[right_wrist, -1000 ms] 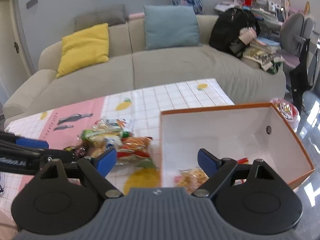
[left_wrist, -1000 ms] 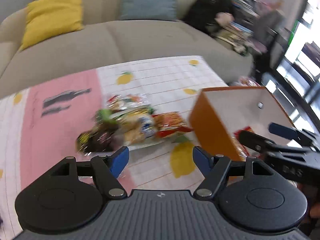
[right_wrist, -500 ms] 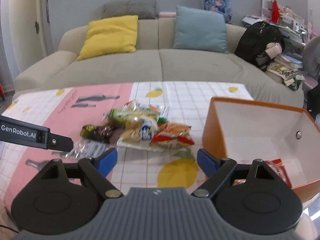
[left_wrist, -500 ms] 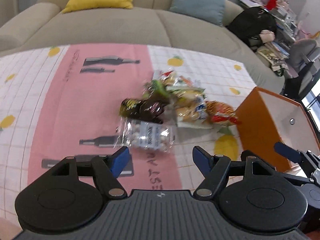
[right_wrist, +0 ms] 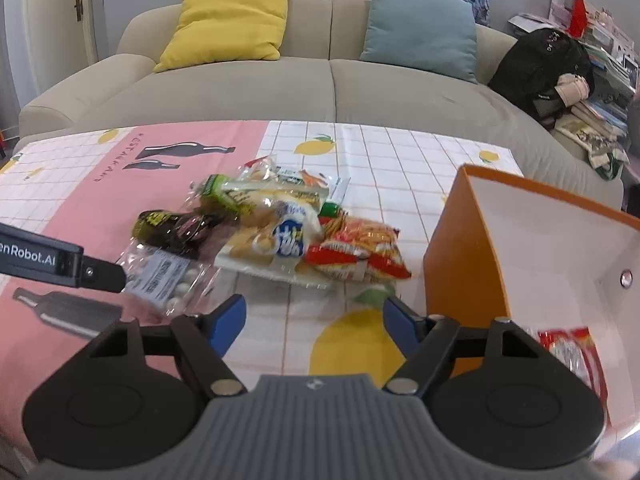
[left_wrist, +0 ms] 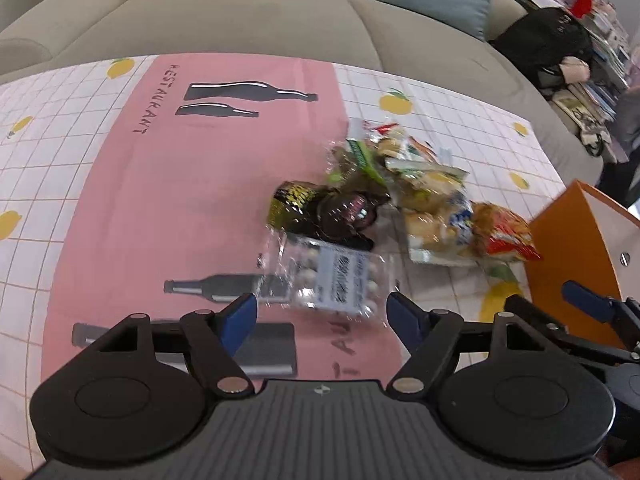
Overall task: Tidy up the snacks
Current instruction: 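Grasp the yogurt hawthorn ball pack with the left tool while the right tool grasps the spicy stick bag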
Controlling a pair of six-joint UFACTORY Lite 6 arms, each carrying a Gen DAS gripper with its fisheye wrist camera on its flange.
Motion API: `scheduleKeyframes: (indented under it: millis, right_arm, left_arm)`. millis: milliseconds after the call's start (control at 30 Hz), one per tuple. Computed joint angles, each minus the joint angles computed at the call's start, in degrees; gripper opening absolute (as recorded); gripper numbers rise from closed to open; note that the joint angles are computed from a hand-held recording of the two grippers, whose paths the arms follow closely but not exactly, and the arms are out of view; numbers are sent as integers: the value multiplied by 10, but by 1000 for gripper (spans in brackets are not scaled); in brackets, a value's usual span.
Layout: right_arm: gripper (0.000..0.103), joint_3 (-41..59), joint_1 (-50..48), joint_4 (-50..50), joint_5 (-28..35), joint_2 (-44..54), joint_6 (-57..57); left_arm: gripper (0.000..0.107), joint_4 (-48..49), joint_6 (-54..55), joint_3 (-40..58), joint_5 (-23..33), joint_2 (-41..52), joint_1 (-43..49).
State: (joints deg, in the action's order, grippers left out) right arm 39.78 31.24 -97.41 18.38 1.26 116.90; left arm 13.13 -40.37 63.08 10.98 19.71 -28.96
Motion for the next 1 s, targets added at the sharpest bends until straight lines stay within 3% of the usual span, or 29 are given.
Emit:
scheduleKeyframes:
  millis: [333,500,567,667,733,833,900,1000]
  right_arm:
    - [73,119,-54,-81,16,136,31]
    - [73,187,-73,-76,12,198,9]
    - [71,217,-78,-33,4,225,-36]
    - [55,238,-87,35,-14,247,-98]
    - [50,220,-88,22,-20,237,-83]
    - [31,194,-95,69,-56,214,-121]
    - [26,170,-91,72,-61,194,-120]
    - [9,134,-83,128,-84,158,-167]
  left_arm:
    - [86,-125,167,135,-7,119,31]
    - [74,-241,324,211,19,181,35]
    - [64,-275,369,238,39,205,38]
    - [54,-299,395,249,58,220,45]
    - [48,-317,412,232,58,208,49]
    - [45,-365,454,205,74,185,59]
    - [44,-391,466,186,92,168,63]
    - [41,-494,553,153,117,146,74]
